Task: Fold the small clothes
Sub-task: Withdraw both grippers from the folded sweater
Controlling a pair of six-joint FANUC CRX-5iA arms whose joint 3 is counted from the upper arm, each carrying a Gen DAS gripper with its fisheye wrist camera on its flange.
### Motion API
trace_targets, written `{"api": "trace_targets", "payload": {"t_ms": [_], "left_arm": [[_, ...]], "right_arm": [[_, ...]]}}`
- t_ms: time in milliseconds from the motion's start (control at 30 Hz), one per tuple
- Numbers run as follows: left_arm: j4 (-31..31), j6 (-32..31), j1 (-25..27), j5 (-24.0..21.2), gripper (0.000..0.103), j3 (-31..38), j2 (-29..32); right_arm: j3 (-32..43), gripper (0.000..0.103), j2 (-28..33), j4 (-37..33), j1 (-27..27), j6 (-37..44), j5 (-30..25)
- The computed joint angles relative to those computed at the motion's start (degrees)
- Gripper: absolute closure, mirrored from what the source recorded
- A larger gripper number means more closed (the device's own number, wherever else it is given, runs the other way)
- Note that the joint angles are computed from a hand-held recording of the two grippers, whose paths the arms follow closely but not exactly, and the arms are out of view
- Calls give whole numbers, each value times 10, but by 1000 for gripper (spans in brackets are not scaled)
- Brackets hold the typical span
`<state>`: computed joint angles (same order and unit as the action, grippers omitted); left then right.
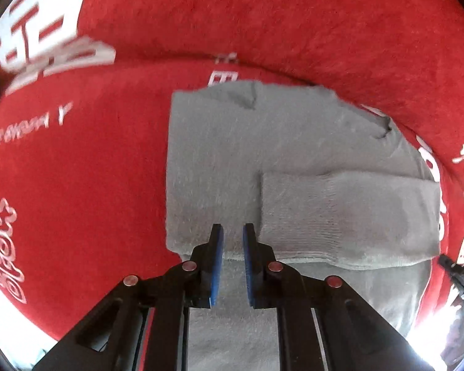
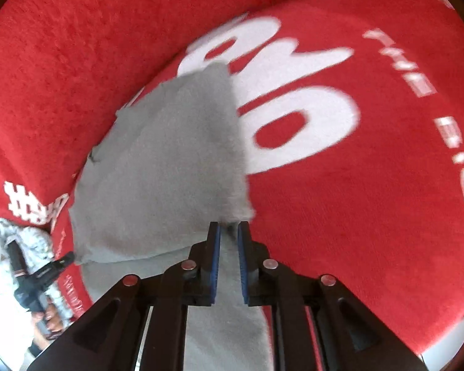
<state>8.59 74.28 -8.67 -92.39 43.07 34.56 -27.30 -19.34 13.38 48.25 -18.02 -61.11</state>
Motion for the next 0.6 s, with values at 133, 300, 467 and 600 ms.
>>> {"api": "trace_targets", "payload": {"t_ms": [133, 300, 467, 600], "left_arm": [[-12, -14, -22, -1, 89, 21, 15], [-58, -6, -55, -10, 89, 28, 33], [-72, -18, -59, -30, 88, 42, 34], [-86, -39, -59, -56, 88, 50, 25]], "right_arm": [[10, 90, 5, 28, -2, -6, -7], [46, 90, 61, -13, -40, 76, 21], [31, 91, 57, -38, -40, 47, 29], [12, 84, 11, 2, 2, -40, 3]]}}
